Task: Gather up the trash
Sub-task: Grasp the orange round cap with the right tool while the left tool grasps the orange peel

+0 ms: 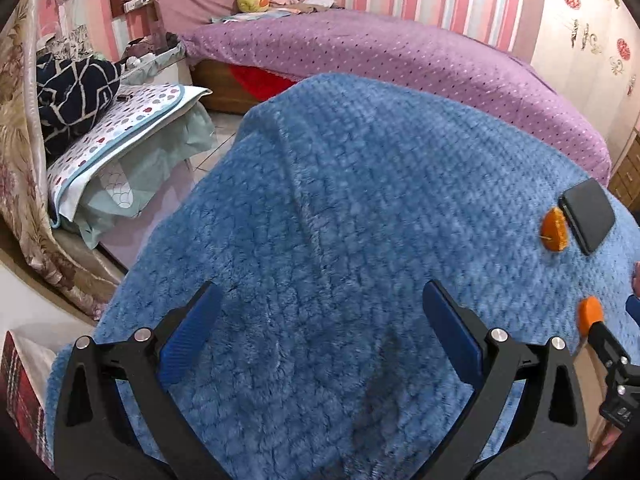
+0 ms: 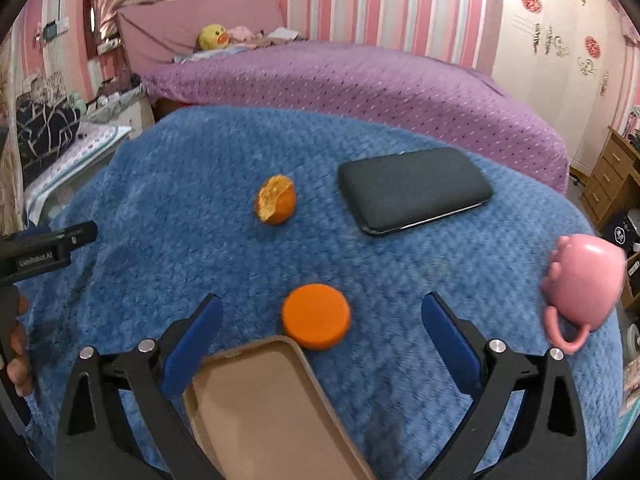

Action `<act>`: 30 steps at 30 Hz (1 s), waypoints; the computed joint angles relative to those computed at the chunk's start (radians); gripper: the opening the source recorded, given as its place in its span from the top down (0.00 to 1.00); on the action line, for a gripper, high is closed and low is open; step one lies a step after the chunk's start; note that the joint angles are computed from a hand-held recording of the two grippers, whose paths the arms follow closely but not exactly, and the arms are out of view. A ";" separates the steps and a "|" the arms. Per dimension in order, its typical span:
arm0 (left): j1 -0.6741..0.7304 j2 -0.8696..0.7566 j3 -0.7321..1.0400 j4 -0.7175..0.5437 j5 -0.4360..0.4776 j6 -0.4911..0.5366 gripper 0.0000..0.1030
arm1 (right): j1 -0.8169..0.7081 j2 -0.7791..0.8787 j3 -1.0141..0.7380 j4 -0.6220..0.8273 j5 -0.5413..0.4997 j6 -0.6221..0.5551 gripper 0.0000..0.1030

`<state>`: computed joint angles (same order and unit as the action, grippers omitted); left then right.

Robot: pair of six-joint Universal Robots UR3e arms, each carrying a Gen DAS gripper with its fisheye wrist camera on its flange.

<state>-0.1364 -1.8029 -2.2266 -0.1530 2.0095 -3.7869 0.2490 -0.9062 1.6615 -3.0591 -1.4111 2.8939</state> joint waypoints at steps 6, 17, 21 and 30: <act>-0.016 -0.027 0.043 -0.036 0.035 -0.005 0.05 | -0.020 0.035 -0.075 0.135 0.084 -0.036 0.53; -0.093 -0.108 0.158 -0.030 0.019 -0.017 0.05 | -0.133 0.005 -0.022 0.057 0.150 -0.062 0.61; -0.135 -0.162 0.233 -0.028 0.008 0.009 0.05 | -0.194 -0.010 0.040 -0.050 0.126 -0.071 0.61; -0.260 -0.334 0.477 -0.005 0.051 0.103 0.06 | -0.279 -0.028 0.143 -0.270 0.126 -0.039 0.61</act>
<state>-0.3964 -2.1372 -1.7498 -0.1576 2.0607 -3.6841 -0.0298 -0.9339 1.8049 -3.3289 -1.2847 2.8551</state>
